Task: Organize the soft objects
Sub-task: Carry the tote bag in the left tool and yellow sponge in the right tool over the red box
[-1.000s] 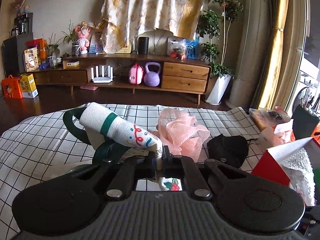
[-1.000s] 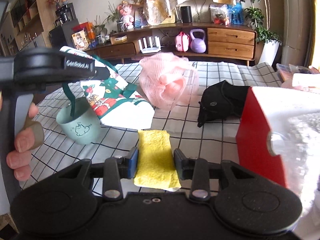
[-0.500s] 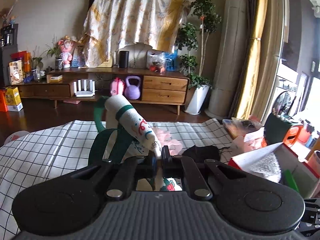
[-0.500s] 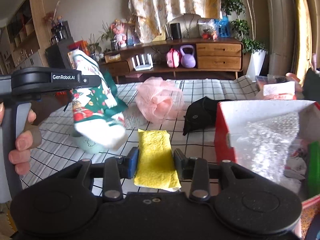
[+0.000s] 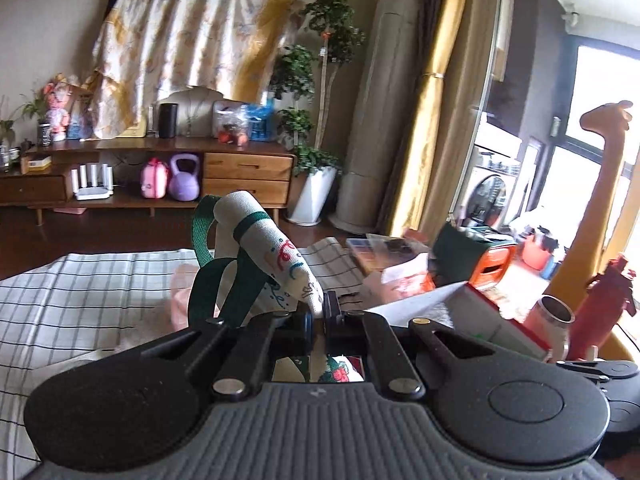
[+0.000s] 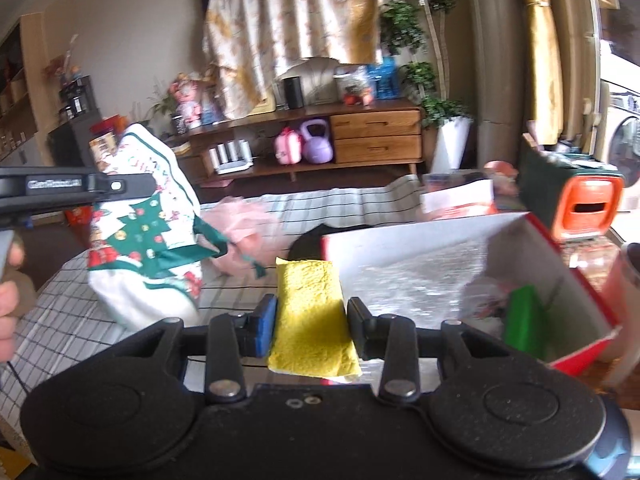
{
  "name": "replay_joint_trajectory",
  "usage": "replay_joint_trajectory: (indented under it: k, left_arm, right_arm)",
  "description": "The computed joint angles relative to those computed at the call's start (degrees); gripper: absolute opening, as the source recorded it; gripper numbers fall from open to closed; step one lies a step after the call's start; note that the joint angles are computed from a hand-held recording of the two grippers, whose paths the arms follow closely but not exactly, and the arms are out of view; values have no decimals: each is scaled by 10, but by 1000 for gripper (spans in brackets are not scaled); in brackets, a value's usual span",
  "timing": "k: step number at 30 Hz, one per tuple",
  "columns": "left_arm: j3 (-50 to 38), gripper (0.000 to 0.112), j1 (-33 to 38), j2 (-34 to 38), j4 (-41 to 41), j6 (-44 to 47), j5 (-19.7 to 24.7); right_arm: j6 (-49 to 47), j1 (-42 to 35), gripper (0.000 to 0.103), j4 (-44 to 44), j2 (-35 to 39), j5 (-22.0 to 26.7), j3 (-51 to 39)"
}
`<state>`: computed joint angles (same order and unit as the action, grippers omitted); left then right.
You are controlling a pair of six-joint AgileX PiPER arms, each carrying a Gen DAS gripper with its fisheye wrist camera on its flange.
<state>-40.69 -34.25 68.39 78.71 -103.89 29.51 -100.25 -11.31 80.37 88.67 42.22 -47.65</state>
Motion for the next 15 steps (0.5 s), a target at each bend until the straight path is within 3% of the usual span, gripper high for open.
replay_joint_trajectory:
  k: [15]
  left_arm:
    - [-129, 6, -53, 134, -9, 34, -97]
  right_arm:
    - [-26, -96, 37, 21, 71, -20, -62]
